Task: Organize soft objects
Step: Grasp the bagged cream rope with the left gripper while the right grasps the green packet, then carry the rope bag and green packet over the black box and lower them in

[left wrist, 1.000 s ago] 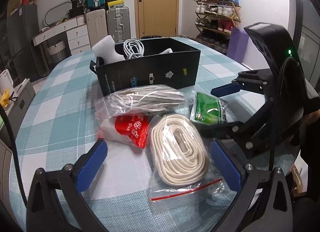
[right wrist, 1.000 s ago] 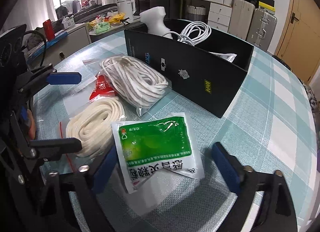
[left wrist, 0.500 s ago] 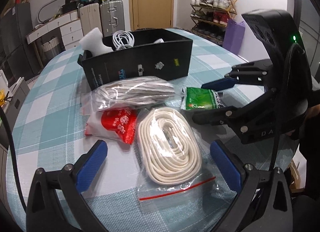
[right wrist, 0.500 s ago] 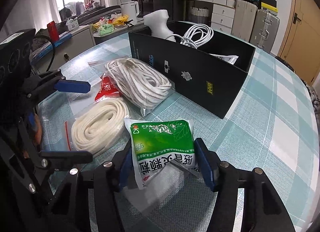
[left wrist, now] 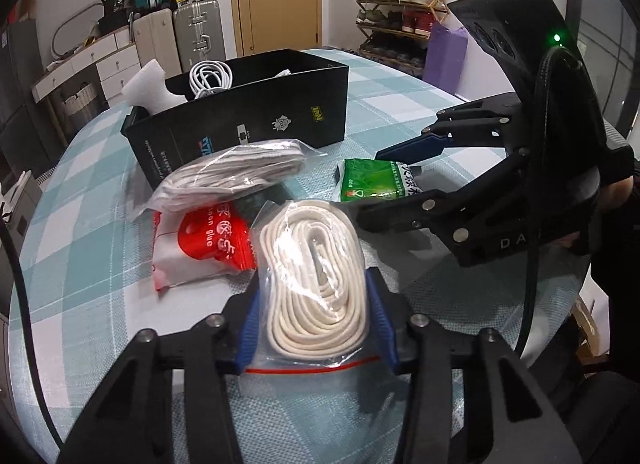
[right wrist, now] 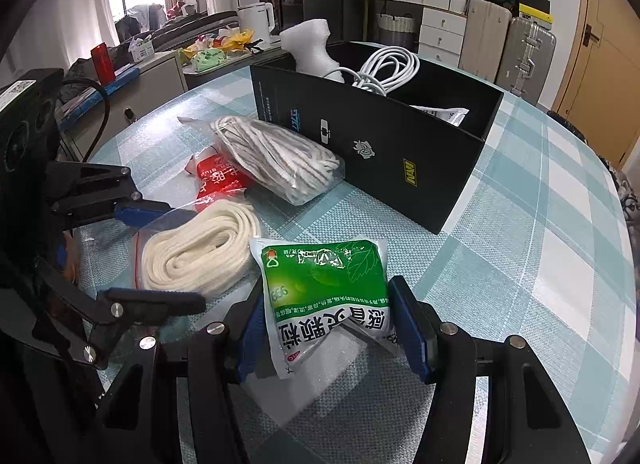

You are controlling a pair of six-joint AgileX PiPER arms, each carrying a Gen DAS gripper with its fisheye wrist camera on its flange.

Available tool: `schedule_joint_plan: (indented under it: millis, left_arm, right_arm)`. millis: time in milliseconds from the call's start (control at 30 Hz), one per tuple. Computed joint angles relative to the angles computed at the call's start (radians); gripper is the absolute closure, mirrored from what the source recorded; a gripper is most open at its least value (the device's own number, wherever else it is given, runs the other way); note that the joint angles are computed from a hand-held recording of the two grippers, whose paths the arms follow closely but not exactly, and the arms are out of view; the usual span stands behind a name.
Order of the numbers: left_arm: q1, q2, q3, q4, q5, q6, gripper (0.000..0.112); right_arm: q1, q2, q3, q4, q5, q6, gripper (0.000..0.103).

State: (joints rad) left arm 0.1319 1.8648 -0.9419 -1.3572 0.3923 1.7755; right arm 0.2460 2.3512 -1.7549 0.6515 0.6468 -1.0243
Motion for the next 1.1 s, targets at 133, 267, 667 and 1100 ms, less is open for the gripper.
schedule_joint_plan:
  millis: [133,267,667,1100]
  left_arm:
    - [0.013,-0.008,0.003,-0.012,0.024,0.009,0.072]
    - [0.027,-0.020,0.007,-0.018,0.047,0.007,0.073]
    - [0.091,-0.075,0.006,-0.064,0.122,0.021,0.073]
    - [0.144,-0.084,-0.076,-0.088,0.148,-0.027,0.073]
  right_arm:
    - [-0.004,-0.005,0.010,0.012,-0.001,-0.014,0.048]
    - [-0.012,-0.018,0.029,0.036,-0.006,-0.045,0.050]
    - [-0.052,-0.103,0.122,0.192,-0.043,-0.194,0.050]
    - [-0.084,-0.178,0.194,0.426,-0.107,-0.339,0.050]
